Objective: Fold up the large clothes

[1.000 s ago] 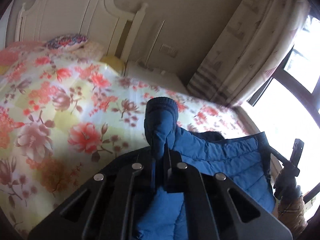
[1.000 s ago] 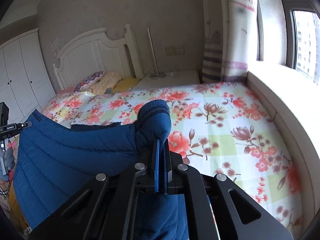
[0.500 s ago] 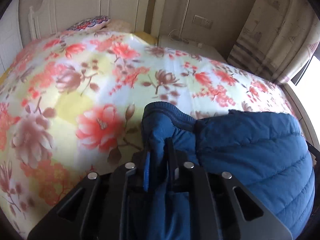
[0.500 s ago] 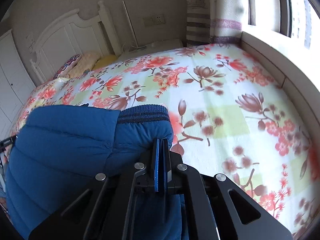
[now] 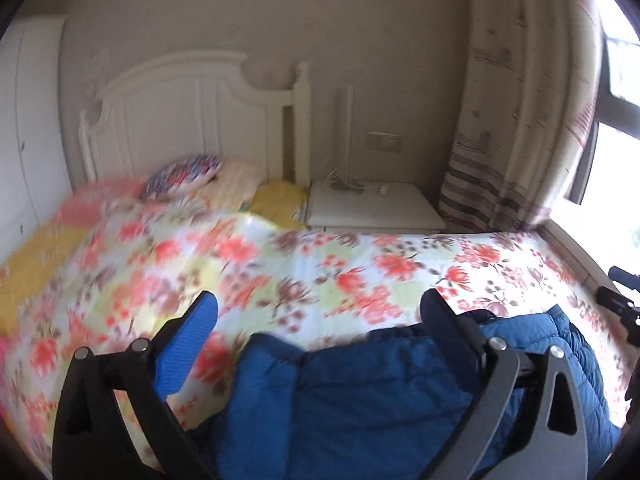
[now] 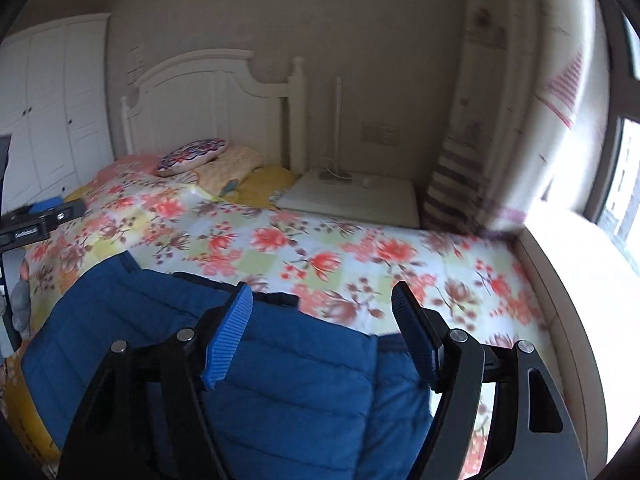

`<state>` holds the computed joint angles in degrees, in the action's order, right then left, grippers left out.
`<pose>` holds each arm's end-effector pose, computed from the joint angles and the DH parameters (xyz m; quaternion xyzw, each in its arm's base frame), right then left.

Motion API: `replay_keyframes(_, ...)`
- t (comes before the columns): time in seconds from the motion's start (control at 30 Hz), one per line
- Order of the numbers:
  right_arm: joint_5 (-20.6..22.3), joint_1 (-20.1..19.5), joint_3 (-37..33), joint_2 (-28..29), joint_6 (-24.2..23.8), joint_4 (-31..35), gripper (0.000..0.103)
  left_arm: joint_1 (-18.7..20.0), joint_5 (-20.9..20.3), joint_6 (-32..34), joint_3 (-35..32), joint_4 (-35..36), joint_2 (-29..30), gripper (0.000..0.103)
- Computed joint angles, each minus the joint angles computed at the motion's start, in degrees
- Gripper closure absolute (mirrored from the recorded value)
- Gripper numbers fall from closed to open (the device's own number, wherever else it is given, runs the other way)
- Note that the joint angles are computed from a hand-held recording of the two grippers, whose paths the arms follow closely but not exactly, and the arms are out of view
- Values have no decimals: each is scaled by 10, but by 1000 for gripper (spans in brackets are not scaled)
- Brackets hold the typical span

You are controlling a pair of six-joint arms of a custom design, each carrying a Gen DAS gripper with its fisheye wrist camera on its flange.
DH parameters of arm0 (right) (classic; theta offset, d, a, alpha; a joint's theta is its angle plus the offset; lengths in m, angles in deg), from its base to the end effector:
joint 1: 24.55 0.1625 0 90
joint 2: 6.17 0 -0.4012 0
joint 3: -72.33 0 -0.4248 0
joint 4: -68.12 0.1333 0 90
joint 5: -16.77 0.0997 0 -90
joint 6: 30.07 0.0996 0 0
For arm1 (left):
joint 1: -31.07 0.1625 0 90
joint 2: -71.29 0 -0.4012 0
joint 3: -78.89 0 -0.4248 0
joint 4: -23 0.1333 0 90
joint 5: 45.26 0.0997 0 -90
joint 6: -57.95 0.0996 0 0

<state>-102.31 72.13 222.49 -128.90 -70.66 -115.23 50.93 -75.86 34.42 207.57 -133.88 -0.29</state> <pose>0.1169 -0.2685 0.3598 0.2005 -0.7988 0.4423 0.3551 -0.3623 -0.3638 0.1534 0.3036 0.8116 -0.4107 0.2837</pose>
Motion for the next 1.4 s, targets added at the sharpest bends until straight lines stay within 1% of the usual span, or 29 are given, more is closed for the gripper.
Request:
replay_keyframes(0.03,-22,24,-7,48,-4,-34,40,0,-3,-5,-18,20,22,2)
replay_keyframes(0.1,-35,35,-15,96,7,-45,44,11,-23,-16,-45,54,52,2)
replay_keyframes(0.13,-42,39,-25,124,18,-47,46,20,-27,-33,-64,83,69,2)
replay_keyframes(0.17,-39,30,-25,138,16,-56,47,25,-27,-47,-74,102,80,3)
replay_keyframes(0.2,-44,30,-31,158,16,-63,47,30,-30,-49,-81,108,89,3)
replay_keyframes(0.27,-45,20,-36,183,12,-75,47,44,-30,-44,-92,113,110,3)
replay_keyframes(0.33,-43,-2,-42,215,11,-83,47,58,-37,-36,-98,114,132,3)
replay_keyframes(0.4,-36,-36,-38,226,20,-61,47,74,-46,-37,-99,122,154,3)
replay_keyframes(0.43,-32,-60,-39,235,31,-30,45,84,-58,-42,-100,132,163,3)
replay_keyframes(0.47,-28,-71,-35,239,36,-23,44,98,-80,-57,-108,159,173,3)
replay_keyframes(0.5,-23,-74,-30,240,31,-35,44,105,-83,-66,-109,169,179,2)
replay_keyframes(0.57,-33,-67,-24,246,24,-54,44,104,-78,-63,-98,145,180,2)
replay_keyframes(0.63,-35,-69,-16,251,18,-74,44,98,-68,-59,-81,120,177,2)
replay_keyframes(0.73,-19,-78,-9,245,21,-80,44,98,-67,-53,-68,87,175,2)
replay_keyframes(0.83,-16,-82,-15,244,28,-70,44,102,-71,-54,-77,92,178,2)
replay_keyframes(0.97,-31,-73,-16,258,22,-89,43,102,-65,-45,-75,81,178,2)
replay_keyframes(1.03,-45,-65,-19,265,19,-88,40,101,-59,-43,-74,78,181,2)
replay_keyframes(1.07,-57,-59,-24,263,26,-67,40,99,-56,-43,-74,77,182,2)
replay_keyframes(1.1,-75,-48,-32,259,42,-39,40,99,-53,-43,-74,77,184,2)
replay_keyframes(1.13,-94,-33,-38,257,55,-26,40,98,-51,-44,-74,78,186,2)
replay_keyframes(1.17,-99,-21,-38,253,57,-33,40,96,-50,-48,-72,79,185,2)
replay_keyframes(1.23,-84,5,-31,244,48,-77,40,97,-53,-46,-73,76,186,2)
replay_keyframes(1.27,-83,12,-31,248,41,-94,40,97,-54,-48,-73,77,186,2)
replay_keyframes(1.3,-91,18,-34,268,29,-122,40,97,-56,-49,-72,76,185,2)
replay_keyframes(1.33,-113,17,-40,302,17,-139,40,97,-57,-51,-71,77,184,2)
replay_keyframes(1.4,-154,-3,-51,362,0,-129,37,97,-61,-54,-68,74,181,2)
